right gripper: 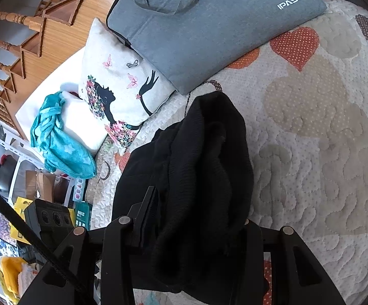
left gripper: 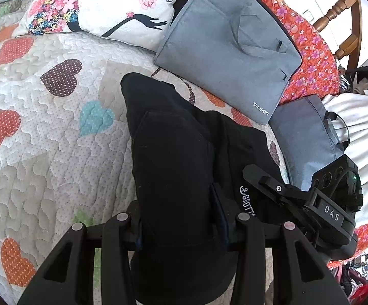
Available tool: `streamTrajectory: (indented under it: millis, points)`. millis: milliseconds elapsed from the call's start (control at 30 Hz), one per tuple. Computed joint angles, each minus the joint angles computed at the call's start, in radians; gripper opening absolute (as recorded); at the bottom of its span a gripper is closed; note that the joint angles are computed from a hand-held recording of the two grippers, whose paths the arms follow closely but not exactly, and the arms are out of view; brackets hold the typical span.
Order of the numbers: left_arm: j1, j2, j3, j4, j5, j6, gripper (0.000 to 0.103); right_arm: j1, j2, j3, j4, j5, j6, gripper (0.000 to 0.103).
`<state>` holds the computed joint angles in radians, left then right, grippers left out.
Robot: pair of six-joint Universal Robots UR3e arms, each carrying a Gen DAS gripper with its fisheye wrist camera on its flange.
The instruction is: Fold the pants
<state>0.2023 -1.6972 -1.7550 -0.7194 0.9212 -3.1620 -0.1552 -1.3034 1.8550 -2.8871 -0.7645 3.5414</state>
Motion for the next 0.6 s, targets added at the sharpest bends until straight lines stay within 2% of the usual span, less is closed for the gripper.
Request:
streamTrajectory:
  millis: [167, 433, 567, 600]
  points:
    - [0.005, -0.003, -0.001, -0.007, -0.003, 0.011, 0.042, 0.008, 0.008, -0.010, 0.001, -0.009, 0.002, 0.045]
    - [0.002, -0.088, 0.056, -0.090, 0.017, 0.010, 0.042, 0.018, 0.064, -0.023, 0.025, -0.037, 0.017, 0.046]
    - [0.023, -0.089, 0.067, -0.136, -0.010, 0.022, 0.042, 0.011, 0.065, -0.020, 0.045, -0.053, 0.016, 0.048]
    - [0.029, -0.086, 0.071, -0.156, -0.016, 0.028, 0.042, 0.009, 0.063, -0.020, 0.058, -0.061, 0.018, 0.052]
